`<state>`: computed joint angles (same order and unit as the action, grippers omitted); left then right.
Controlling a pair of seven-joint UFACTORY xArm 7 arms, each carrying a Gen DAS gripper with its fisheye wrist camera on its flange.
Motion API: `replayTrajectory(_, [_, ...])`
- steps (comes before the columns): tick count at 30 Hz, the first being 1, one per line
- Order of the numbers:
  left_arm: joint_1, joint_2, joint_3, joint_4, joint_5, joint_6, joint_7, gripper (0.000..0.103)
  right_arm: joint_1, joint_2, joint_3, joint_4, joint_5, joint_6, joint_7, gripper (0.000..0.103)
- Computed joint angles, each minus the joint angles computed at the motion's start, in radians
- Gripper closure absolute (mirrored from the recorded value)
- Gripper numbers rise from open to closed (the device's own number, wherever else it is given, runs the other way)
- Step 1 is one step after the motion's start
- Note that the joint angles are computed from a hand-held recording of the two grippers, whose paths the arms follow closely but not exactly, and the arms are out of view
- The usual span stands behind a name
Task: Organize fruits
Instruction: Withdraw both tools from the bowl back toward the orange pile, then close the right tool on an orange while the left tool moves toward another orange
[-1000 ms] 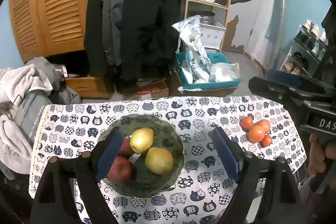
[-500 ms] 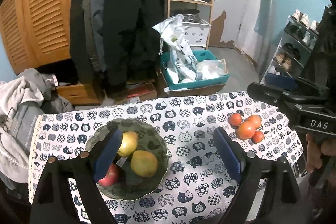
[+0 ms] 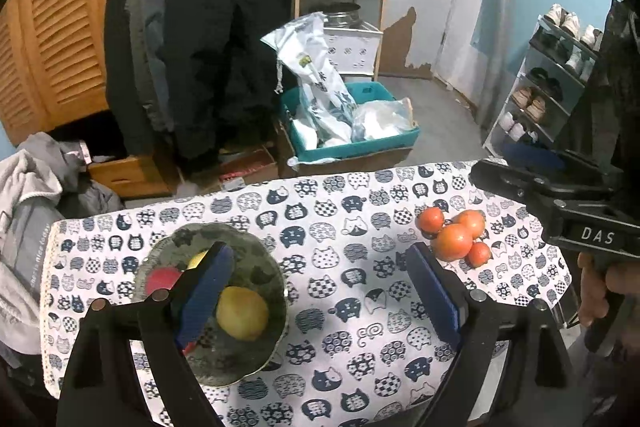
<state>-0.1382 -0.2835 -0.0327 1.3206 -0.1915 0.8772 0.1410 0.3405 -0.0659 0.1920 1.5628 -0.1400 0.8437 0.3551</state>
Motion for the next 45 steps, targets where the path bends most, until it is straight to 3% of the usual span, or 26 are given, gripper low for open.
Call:
replayTrajectory(26, [-0.110, 0.212, -0.100, 0.075, 0.094, -0.065, -0.044, 0.009, -0.183, -0.167, -0.091, -0.341, 0.064, 0.008, -0.045, 0.026])
replayTrajectory(38, [-0.147, 0.360, -0.111, 0.133, 0.153, -0.045, -0.067, 0.009, -0.210, -0.129, -0.119, -0.440, 0.121, 0.011, -0.112, 0.026])
replayTrajectory(45, [-0.154, 0.431, -0.110, 0.185, 0.131, -0.002, -0.082, 0.009, -0.217, -0.084, -0.126, -0.481, 0.145, 0.014, -0.149, 0.026])
